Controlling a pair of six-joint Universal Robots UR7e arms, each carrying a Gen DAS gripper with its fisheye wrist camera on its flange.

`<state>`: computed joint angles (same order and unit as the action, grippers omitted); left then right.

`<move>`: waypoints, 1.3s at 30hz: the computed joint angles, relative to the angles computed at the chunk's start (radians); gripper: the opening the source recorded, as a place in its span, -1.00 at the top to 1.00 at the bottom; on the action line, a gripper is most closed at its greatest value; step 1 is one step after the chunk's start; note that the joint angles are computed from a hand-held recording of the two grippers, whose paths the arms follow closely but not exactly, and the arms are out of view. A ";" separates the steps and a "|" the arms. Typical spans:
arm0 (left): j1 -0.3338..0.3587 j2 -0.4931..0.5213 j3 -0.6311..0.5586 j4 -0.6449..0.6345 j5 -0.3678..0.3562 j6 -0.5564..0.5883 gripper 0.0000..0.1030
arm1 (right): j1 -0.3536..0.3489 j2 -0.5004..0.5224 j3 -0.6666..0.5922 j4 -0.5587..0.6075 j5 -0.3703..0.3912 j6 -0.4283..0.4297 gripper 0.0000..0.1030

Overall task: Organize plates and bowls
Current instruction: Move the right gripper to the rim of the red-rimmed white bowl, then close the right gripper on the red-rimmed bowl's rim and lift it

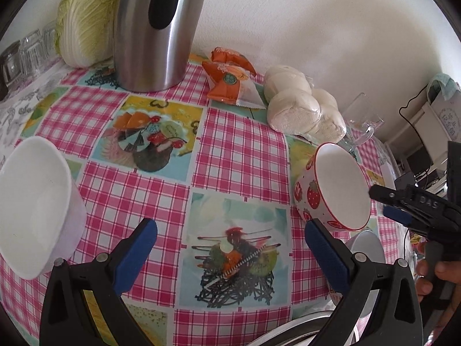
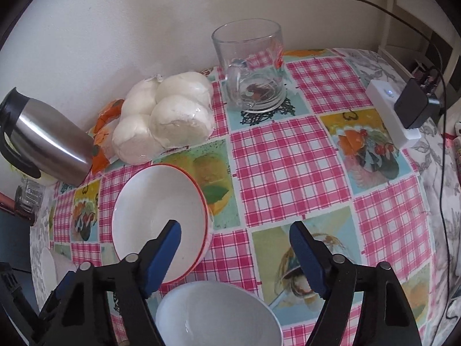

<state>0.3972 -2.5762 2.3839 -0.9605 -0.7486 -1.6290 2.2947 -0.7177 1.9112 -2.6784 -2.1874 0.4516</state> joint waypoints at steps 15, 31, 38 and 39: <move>0.073 -0.073 0.023 -0.101 -0.021 0.093 -0.90 | -0.001 0.132 -0.098 0.021 -0.013 -0.100 0.87; 0.108 -0.135 0.073 -0.309 -0.053 0.235 -0.36 | 0.056 0.171 -0.130 0.121 0.118 -0.237 0.87; 0.185 -0.089 0.091 -0.396 -0.085 0.322 -0.03 | 0.067 0.183 -0.140 0.135 0.160 -0.245 0.86; 0.184 -0.089 0.088 -0.375 -0.087 0.312 0.03 | 0.069 0.178 -0.136 0.138 0.159 -0.246 0.86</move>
<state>0.5817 -2.6654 2.4716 -1.3353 -0.8356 -1.3172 2.3638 -0.5396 1.7756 -2.5408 -2.0280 0.2055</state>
